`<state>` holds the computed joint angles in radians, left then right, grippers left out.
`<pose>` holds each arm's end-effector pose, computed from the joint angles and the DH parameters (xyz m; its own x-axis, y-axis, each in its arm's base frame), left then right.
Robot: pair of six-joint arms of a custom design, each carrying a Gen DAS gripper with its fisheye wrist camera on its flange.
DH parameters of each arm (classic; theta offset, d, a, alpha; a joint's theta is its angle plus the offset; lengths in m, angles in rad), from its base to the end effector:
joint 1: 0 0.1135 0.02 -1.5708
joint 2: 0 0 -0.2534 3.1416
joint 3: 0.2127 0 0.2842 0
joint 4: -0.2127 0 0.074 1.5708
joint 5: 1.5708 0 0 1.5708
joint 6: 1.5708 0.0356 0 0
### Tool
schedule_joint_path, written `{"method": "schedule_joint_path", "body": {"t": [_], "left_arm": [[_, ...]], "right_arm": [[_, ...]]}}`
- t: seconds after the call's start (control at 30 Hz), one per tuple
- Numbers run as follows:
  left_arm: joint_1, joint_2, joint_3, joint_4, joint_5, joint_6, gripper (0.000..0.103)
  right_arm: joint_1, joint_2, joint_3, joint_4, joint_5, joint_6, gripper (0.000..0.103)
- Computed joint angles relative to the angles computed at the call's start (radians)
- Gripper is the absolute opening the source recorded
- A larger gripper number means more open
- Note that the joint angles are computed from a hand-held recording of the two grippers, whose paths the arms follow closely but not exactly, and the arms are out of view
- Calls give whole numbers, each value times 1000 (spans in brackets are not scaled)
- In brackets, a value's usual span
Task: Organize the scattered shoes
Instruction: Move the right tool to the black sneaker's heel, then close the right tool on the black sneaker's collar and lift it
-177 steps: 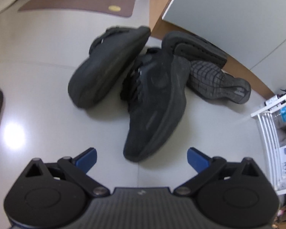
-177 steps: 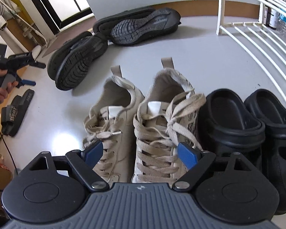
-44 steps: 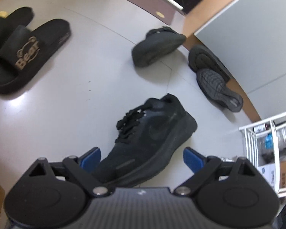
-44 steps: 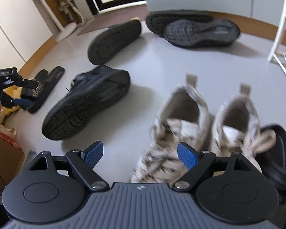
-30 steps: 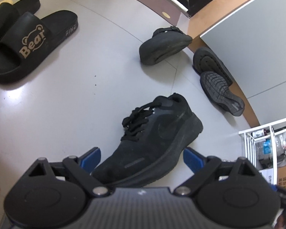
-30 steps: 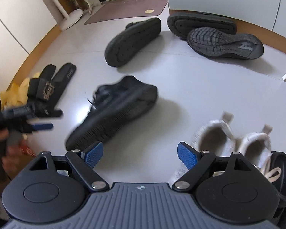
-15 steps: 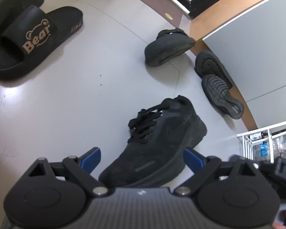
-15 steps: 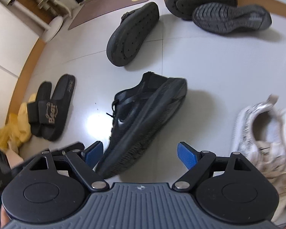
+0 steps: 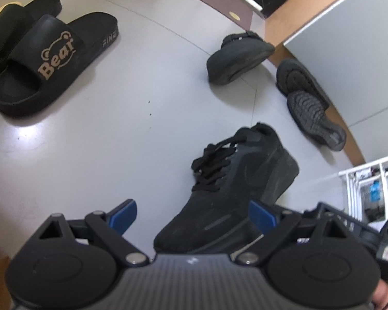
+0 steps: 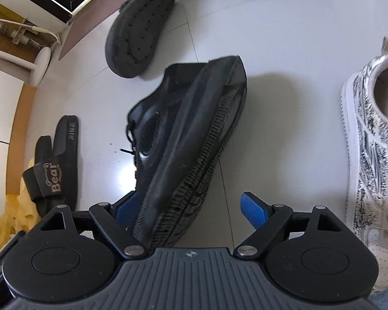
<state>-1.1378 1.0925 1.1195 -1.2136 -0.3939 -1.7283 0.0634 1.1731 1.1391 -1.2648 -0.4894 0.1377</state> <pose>0.1045 -0.1935 0.3069 -0.7072 -0.6436 -0.2926 -0.5062 0.7499 -0.4260 0.2283 0.0313 0.2961 -0.9772 0.0594 -0.2040 -0.0483 0.8730 0.4854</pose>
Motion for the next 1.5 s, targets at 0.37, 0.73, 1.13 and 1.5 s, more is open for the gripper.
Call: {"method": "schedule_joint_path", "body": {"t": [0.37,0.73,1.13,1.5], "left_arm": [[39,33,-12,62,50,54,95],[49,18,-33,75,63,68,95],[55,13,-45,61,70,75,95],[52,9,-54,64,75,69,95]], "right_arm": [[-22,-65,-56,14,52,54,88],[1,-50,-27,-8,184,72,88],[47,-59,-63,42,173,118,88],[87,-70,-110,94,210,119,89]]}}
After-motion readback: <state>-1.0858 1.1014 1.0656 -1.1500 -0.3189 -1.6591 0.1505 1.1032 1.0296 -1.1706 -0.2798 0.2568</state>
